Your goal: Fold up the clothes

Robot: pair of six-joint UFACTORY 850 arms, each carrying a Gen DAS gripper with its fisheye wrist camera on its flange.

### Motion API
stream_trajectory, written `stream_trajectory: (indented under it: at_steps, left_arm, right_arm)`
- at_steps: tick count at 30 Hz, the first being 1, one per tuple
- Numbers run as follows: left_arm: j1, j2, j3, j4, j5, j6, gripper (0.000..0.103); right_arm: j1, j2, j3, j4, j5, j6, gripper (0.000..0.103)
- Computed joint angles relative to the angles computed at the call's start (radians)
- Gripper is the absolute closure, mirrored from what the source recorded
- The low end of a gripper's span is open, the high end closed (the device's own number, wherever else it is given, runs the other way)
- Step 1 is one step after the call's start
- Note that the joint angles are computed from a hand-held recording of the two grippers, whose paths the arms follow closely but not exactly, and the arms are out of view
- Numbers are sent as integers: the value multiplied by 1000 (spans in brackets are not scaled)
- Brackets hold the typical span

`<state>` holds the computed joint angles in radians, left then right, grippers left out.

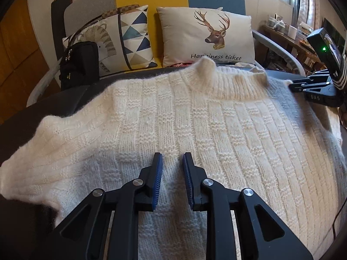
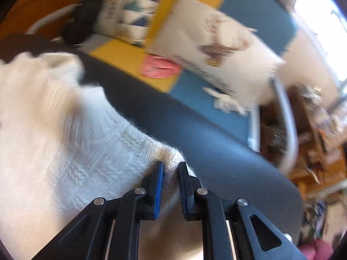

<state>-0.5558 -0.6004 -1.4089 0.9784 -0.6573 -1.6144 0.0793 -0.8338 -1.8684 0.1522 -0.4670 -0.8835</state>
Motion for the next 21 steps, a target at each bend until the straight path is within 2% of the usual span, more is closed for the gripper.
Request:
stream_trajectory:
  at_steps: [3,5,8,11,16,19,21]
  left_arm:
    - [-2,1,4,10,-4,-15,81]
    - [-1,3,9,14,3,-23,81]
    - [1,6,15,21,12,-33,81]
    - [3,9,20,27,21,-41,81]
    - [3,10,22,32,25,-49,81]
    - [1,12,27,40,26,-58,81]
    - [1,14,30,45,30,-65,81]
  right_arm:
    - [-13,-32,-55,-67,10,155,90]
    - [-20,-41,-68,-67,14,198,89]
    - [-12,-32,-42,-150,62,274,89]
    - [-7,-37,-50,-197,63,310,89]
    - [-14,-32,-54,-167,32,289,86]
    - [-20,-41,-81,-127,-14,279,84]
    - [-29,-17,-60,-19,-15,198,83]
